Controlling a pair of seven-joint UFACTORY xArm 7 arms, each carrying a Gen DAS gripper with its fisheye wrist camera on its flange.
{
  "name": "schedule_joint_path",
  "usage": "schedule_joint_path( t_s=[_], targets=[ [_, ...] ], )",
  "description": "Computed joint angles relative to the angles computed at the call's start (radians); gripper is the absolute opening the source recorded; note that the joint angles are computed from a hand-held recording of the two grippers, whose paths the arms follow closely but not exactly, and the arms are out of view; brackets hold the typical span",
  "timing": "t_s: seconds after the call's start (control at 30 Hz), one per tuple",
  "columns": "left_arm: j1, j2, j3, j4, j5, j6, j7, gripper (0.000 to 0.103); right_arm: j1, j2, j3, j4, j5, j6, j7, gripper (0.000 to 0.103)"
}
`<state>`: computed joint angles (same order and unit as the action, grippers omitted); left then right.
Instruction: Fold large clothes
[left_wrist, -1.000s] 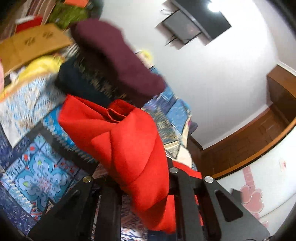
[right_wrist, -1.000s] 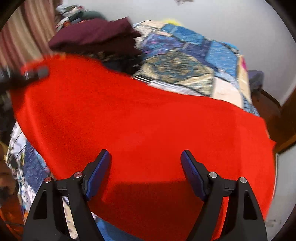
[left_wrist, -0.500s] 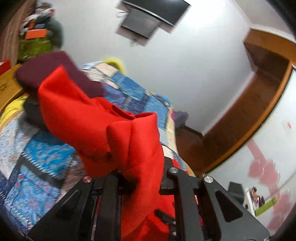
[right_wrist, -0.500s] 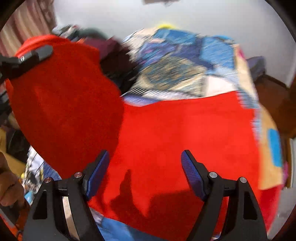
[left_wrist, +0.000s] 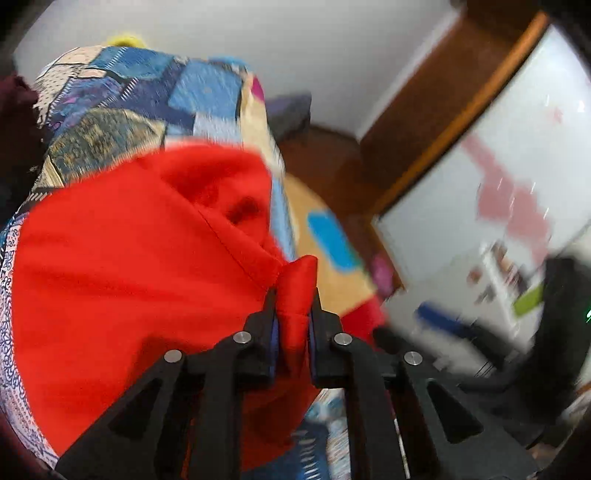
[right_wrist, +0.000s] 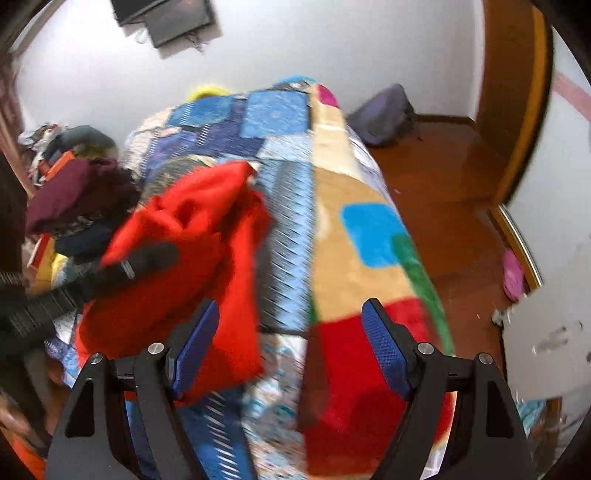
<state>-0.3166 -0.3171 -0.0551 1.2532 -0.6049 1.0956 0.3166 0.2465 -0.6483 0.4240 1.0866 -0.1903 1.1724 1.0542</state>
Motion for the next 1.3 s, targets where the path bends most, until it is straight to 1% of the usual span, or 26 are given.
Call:
schedule_joint_path(
  t_s=[0.03, 0.07, 0.1, 0.17, 0.2, 0.23, 0.27, 0.3, 0.33, 0.4, 0.47, 0.57, 0.7, 0.83, 0.93, 1.0, 1.1, 1.13, 1.17, 1.2, 1.23, 1.27, 1.3],
  targets=[
    [-0.004, -0.011, -0.007, -0.016, 0.017, 0.006, 0.015, 0.019, 0.005, -0.014, -0.006, -0.014, 0.007, 0.013, 0.0, 0.077],
    [-0.008, -0.017, -0.009, -0.021, 0.023, 0.012, 0.032, 0.022, 0.003, -0.014, -0.01, -0.02, 0.008, 0.015, -0.001, 0.077],
    [-0.009, -0.029, -0.009, -0.03, 0.031, 0.011, 0.045, 0.022, 0.004, -0.022, -0.012, -0.029, 0.013, 0.027, 0.002, 0.077],
    [-0.016, -0.065, -0.011, -0.047, 0.05, 0.015, 0.069, 0.029, 0.008, -0.04, -0.017, -0.039, 0.022, 0.04, 0.004, 0.076],
    [-0.02, -0.077, -0.006, -0.045, 0.056, 0.029, 0.086, 0.039, 0.006, -0.044, -0.017, -0.04, 0.024, 0.042, 0.006, 0.076],
    [-0.024, -0.086, -0.005, -0.045, 0.059, 0.037, 0.094, 0.046, 0.003, -0.046, -0.016, -0.037, 0.024, 0.044, 0.007, 0.076],
    [-0.026, -0.098, -0.001, -0.048, 0.062, 0.039, 0.109, 0.051, 0.003, -0.051, -0.009, -0.026, 0.025, 0.055, 0.011, 0.076],
    [-0.027, -0.121, 0.004, -0.054, 0.07, 0.043, 0.129, 0.053, 0.001, -0.053, -0.006, -0.02, 0.024, 0.055, 0.011, 0.076],
    [-0.027, -0.146, 0.009, -0.06, 0.081, 0.045, 0.152, 0.058, 0.003, -0.062, -0.006, -0.021, 0.024, 0.054, 0.007, 0.076],
    [-0.023, -0.179, 0.018, -0.079, 0.094, 0.015, 0.186, 0.061, 0.003, -0.073, -0.002, -0.02, 0.023, 0.038, 0.001, 0.076],
    [-0.009, -0.195, 0.028, -0.083, 0.12, -0.016, 0.203, 0.067, -0.003, -0.059, 0.008, -0.005, 0.018, 0.009, -0.006, 0.076],
    [0.027, -0.205, 0.058, -0.083, 0.154, -0.066, 0.21, 0.069, -0.005, -0.027, 0.018, 0.024, 0.015, -0.032, -0.021, 0.076],
    [0.081, -0.178, 0.089, -0.075, 0.204, -0.111, 0.202, 0.073, 0.008, 0.046, 0.032, 0.065, 0.016, -0.102, -0.038, 0.076],
    [0.132, -0.152, 0.121, -0.083, 0.234, -0.108, 0.194, 0.073, 0.022, 0.133, 0.04, 0.099, 0.001, -0.162, -0.039, 0.076],
    [0.164, -0.13, 0.137, -0.105, 0.247, -0.101, 0.196, 0.073, 0.018, 0.185, 0.054, 0.109, -0.03, -0.18, 0.028, 0.076],
    [0.177, -0.122, 0.138, -0.126, 0.248, -0.088, 0.196, 0.073, 0.029, 0.204, 0.041, 0.099, -0.032, -0.196, 0.073, 0.076],
    [0.188, -0.112, 0.142, -0.164, 0.239, -0.056, 0.209, 0.074, 0.062, 0.22, -0.003, 0.054, 0.008, -0.258, 0.12, 0.076],
    [0.191, -0.116, 0.139, -0.189, 0.235, -0.066, 0.214, 0.076, 0.073, 0.225, -0.017, 0.04, 0.023, -0.284, 0.128, 0.076],
    [0.196, -0.126, 0.136, -0.21, 0.235, -0.077, 0.215, 0.081, 0.083, 0.226, -0.028, 0.027, 0.036, -0.306, 0.136, 0.076],
    [0.202, -0.136, 0.131, -0.238, 0.231, -0.108, 0.212, 0.086, 0.092, 0.224, -0.041, 0.008, 0.05, -0.335, 0.14, 0.076],
    [0.206, -0.143, 0.13, -0.254, 0.227, -0.128, 0.204, 0.091, 0.096, 0.227, -0.044, 0.006, 0.053, -0.35, 0.147, 0.072],
    [0.207, -0.144, 0.135, -0.261, 0.215, -0.136, 0.195, 0.092, 0.098, 0.225, -0.045, -0.004, 0.052, -0.373, 0.157, 0.068],
    [0.205, -0.138, 0.142, -0.256, 0.206, -0.124, 0.192, 0.092, 0.099, 0.224, -0.047, -0.008, 0.049, -0.384, 0.16, 0.057]
  ],
)
